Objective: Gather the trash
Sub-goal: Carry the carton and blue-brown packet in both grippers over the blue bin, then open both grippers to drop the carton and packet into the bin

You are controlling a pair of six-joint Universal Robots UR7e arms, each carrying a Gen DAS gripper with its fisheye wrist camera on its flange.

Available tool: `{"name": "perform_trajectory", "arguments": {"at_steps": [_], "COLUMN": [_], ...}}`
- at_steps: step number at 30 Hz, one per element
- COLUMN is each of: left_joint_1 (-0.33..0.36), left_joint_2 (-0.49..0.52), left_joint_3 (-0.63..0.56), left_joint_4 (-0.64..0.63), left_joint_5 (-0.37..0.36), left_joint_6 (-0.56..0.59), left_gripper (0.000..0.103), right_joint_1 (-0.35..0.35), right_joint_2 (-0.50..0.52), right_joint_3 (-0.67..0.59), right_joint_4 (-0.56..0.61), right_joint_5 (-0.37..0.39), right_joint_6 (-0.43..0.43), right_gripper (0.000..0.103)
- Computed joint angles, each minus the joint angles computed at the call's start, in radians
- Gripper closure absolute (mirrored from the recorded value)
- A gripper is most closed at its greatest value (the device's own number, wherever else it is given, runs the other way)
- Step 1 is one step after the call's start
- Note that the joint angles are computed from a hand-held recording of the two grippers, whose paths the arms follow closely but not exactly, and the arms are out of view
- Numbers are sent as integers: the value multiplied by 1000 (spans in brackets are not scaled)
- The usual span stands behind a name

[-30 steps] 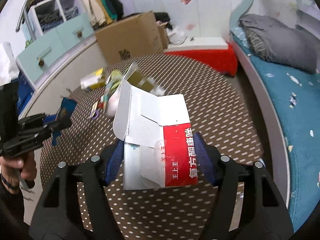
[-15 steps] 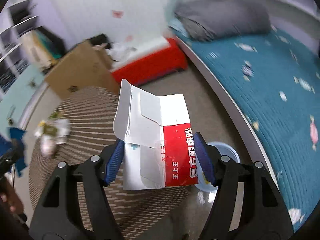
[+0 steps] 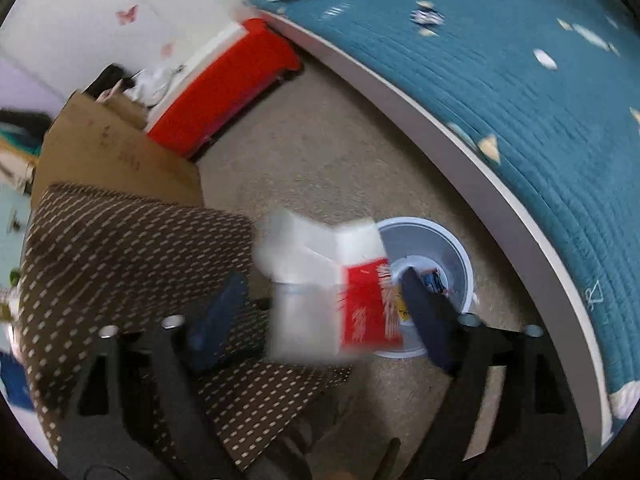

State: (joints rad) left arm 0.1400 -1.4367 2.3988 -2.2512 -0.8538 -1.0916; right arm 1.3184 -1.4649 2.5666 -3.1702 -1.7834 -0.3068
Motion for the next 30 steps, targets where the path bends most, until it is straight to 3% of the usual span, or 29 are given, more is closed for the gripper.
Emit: {"name": "perform_trajectory", "arguments": {"at_steps": [4,10,19,22,24,25,30], "left_joint_1": [55,159,274,302,314,315,290], "left_joint_2": [130,350,575,616,636,642,588], "left_joint_3": [-38,-134,-282,-317,-338,-346,-311], "left_joint_4": [-137,-313,-357,-358,-341,-333,-338], "left_joint_5": [-29,-104,-202,-220,-213,-199,-149], "left_joint_6": [107,258,370,400,398,385,337], "left_gripper": [74,74,72,62,21,16,11], "right_joint_1": [-66,-153,-220,-217,-206,-204,-156], "right_joint_2": [-78,-317,-574,-612,-623,-631,-645], "right_joint_3": [23,79,85,85,84,86,98], "right_joint_4": [10,108,258,272,276,279,274], "right_joint_5": [54,164,264,272,272,273,248], "right_joint_6": [-27,-75,-106,-102,-101,-102,-83], "right_gripper": [18,16,14,14,14,13,11]}}
